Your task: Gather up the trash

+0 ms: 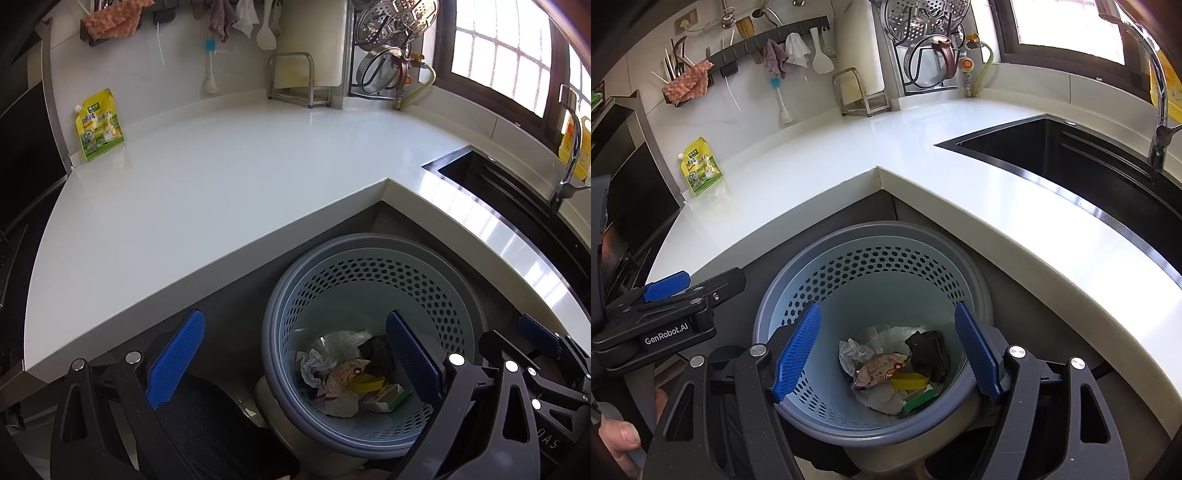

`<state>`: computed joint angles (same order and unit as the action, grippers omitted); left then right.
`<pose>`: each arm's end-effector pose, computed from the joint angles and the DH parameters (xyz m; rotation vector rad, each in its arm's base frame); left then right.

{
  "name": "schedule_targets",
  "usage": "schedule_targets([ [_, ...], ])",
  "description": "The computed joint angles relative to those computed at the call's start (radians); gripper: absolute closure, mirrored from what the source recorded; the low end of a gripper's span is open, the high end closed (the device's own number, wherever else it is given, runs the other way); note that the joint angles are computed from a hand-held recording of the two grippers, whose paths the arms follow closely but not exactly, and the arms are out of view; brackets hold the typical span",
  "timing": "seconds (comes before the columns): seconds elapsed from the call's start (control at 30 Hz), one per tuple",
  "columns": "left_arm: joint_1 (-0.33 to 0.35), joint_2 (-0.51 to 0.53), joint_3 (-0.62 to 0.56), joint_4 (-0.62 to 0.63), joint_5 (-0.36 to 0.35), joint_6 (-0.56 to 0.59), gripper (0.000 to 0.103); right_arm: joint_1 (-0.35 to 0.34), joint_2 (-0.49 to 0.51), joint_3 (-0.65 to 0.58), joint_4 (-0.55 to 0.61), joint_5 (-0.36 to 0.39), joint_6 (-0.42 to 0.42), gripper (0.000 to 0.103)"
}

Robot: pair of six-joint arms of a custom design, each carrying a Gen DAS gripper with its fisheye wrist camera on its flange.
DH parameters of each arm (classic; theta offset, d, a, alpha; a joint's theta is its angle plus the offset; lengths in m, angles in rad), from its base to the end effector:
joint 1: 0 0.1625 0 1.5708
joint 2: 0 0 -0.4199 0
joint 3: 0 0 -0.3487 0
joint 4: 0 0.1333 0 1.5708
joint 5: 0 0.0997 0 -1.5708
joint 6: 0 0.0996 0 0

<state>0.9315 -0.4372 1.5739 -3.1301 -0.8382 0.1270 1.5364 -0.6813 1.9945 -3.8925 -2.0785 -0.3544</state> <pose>-0.2264 -0.6396 -0.0027 0.7249 2.3347 -0.7424 0.0662 -0.5444 0.1277 0.0403 -2.2653 1.1019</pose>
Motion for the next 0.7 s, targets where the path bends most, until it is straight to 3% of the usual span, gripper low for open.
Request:
schedule_targets([
  [0.7,-0.001,-0.001,0.005,0.007,-0.008,0.000,0.006,0.000,-0.005,0.011,-0.007,0.003,0.007,0.031],
])
